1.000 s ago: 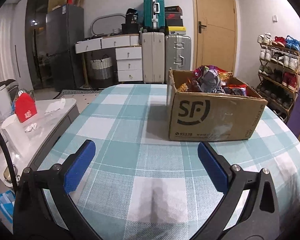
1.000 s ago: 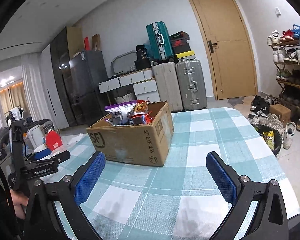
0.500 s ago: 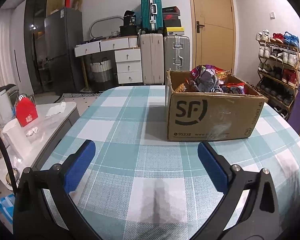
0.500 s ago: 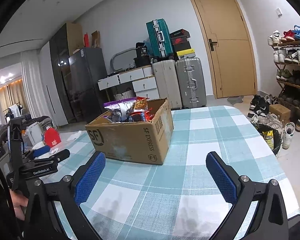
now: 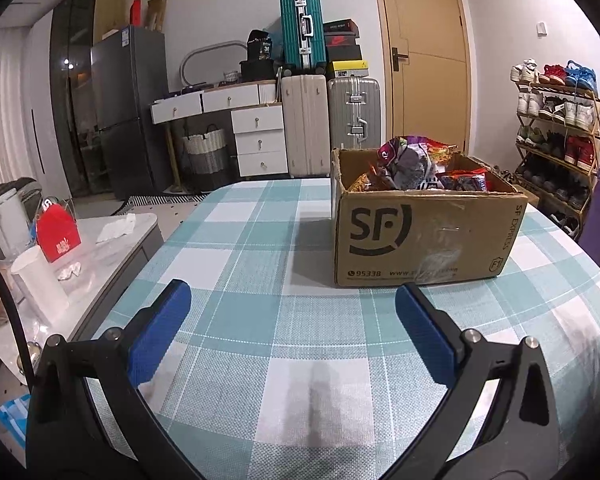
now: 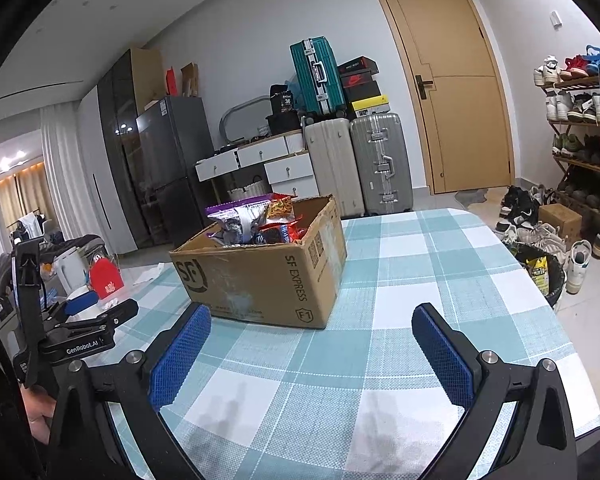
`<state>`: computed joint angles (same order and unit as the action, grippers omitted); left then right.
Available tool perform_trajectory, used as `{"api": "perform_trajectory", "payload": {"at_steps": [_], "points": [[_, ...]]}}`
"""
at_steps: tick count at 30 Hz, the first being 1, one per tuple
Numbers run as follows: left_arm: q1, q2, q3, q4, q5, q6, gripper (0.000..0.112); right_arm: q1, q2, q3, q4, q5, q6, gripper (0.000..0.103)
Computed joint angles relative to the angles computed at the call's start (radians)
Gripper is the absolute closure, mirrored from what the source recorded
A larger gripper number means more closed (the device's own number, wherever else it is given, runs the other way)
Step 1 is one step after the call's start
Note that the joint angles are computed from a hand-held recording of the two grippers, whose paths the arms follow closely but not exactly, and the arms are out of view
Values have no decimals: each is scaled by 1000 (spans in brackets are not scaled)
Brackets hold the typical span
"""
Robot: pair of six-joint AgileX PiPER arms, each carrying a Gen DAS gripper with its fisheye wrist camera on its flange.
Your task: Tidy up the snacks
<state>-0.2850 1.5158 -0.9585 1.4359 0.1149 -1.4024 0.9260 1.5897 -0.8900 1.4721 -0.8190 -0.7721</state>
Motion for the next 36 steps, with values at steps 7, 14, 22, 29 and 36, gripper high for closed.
{"api": "perform_trajectory", "payload": {"at_steps": [7, 14, 22, 29, 36], "points": [[-21, -12, 17, 224, 21, -202, 10, 8, -3, 5, -10, -2, -6, 1], [-8, -9, 10, 114, 6, -108, 10, 15, 2, -4, 0, -7, -22, 1], [6, 4, -6, -110, -10, 112, 10, 9, 8, -7, -4, 2, -3, 1], [15, 17, -16, -211, -11, 197, 10, 8, 6, -5, -5, 3, -1, 1], [28, 12, -13, -261, -24, 251, 10, 10, 8, -4, -10, 1, 9, 1]]}}
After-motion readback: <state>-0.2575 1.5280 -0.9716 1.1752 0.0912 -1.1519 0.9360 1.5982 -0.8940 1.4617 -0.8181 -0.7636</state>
